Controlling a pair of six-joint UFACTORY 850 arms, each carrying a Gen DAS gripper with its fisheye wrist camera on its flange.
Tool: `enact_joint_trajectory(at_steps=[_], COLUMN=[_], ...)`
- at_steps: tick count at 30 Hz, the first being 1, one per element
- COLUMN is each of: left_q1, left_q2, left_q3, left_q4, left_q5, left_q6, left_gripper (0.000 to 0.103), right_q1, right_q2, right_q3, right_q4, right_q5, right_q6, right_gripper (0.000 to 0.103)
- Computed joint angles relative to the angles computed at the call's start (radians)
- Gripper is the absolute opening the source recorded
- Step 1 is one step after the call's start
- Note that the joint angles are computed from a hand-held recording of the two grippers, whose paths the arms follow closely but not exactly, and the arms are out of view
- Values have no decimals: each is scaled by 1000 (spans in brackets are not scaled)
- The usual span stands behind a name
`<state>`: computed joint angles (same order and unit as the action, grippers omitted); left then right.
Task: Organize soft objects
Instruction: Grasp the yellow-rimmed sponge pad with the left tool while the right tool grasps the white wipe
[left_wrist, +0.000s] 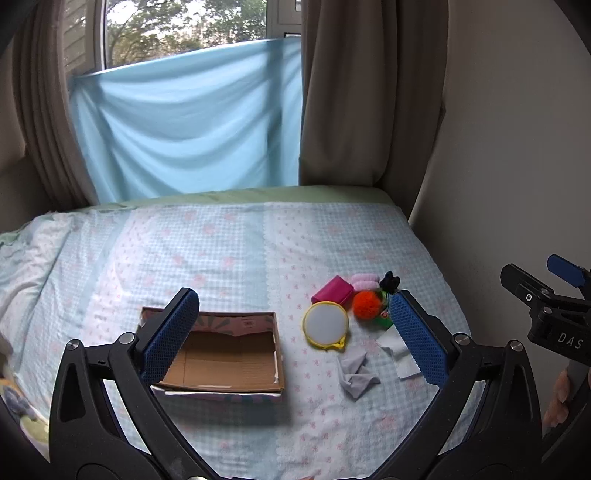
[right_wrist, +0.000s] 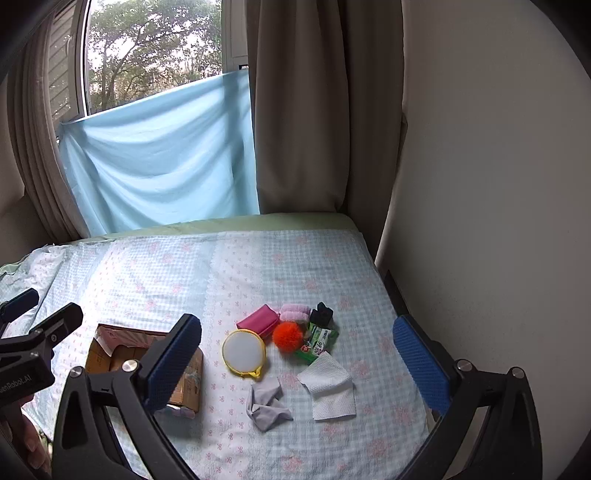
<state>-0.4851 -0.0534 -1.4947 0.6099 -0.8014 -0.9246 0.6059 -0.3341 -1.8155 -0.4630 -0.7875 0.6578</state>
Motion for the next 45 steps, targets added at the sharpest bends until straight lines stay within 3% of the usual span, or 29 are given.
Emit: enact_joint_trajectory(at_steps=[17, 25, 31, 39, 42, 44, 45], left_q1=[77, 105, 117, 125, 135, 145, 148], left_q2=[-504, -719, -812, -899, -926, -951, -963], left_q3=[-276, -405, -460, -514, -538, -568, -586], left_q4=[-376, -402, -448, -434, -465, -488, -489], left_q5=[-9, -40, -68, -97, -94, -109, -122], left_q6=[303, 447, 586, 680, 717, 725, 718], left_gripper=[102, 102, 102, 102, 101, 87, 86], right_q1=[-214, -243, -245, -240, -234, -225, -221], right_q2=[-288, -381, -430, -466, -489, -498, -499], right_q3=[-75, -24, 6, 22, 4, -6, -10], right_q4=[427, 539, 602, 558, 552, 509, 487], right_q5=[-114, -100, -66, -18, -22, -32, -37], right_q6=[-276, -186, -93, 74, 94, 131, 147], right_gripper=[103, 103, 103, 102, 91, 87, 82])
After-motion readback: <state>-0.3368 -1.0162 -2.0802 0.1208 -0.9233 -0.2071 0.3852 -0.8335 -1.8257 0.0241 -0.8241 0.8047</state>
